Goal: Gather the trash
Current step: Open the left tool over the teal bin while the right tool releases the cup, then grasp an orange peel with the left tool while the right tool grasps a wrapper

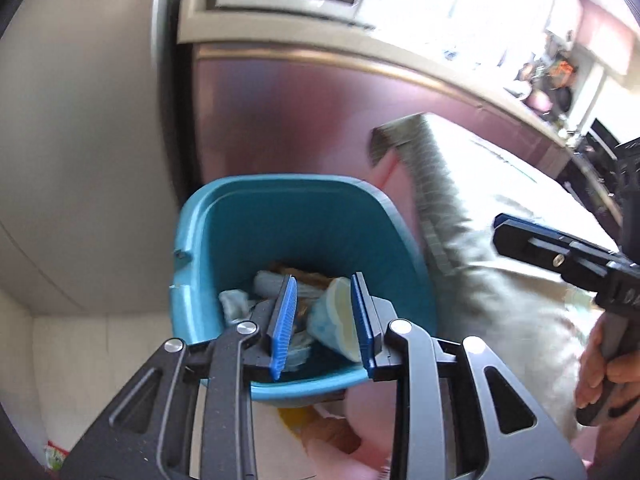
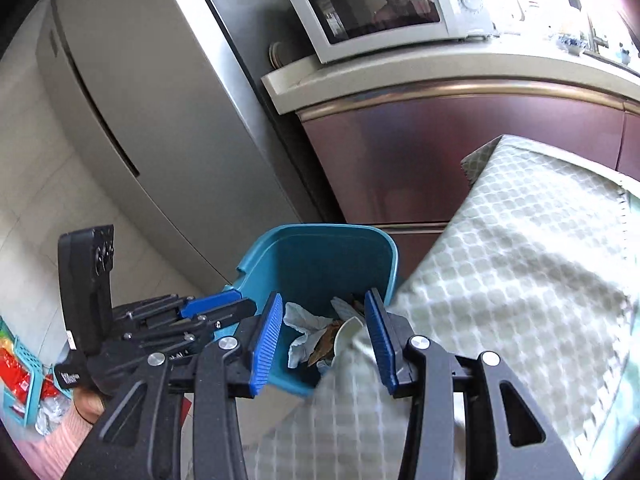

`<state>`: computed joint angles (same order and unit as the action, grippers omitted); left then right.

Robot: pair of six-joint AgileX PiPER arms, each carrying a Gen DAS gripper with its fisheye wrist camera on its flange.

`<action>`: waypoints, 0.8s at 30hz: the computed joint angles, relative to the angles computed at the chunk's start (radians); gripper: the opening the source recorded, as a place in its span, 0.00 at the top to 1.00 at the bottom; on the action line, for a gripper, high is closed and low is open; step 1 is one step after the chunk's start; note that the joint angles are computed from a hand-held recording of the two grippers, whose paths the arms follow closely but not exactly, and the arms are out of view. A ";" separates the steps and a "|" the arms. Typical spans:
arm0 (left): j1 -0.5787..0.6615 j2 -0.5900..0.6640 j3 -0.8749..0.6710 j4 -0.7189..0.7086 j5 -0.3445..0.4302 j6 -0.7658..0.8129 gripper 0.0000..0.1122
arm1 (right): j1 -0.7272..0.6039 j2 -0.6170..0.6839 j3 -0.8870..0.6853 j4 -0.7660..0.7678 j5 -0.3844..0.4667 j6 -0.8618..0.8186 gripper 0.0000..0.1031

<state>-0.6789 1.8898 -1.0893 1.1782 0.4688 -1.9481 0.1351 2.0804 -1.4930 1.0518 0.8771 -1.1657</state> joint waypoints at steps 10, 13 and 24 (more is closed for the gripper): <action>-0.176 0.020 -0.179 0.059 0.029 0.048 0.67 | -0.259 -0.226 0.292 0.133 0.077 -0.295 0.54; -0.204 0.094 -0.318 -0.035 0.020 0.188 0.66 | -0.378 -0.268 0.345 0.141 0.112 -0.336 0.54; -0.260 0.517 -1.064 -0.623 0.185 0.892 0.65 | -0.696 -0.228 0.330 0.132 0.104 -0.335 0.54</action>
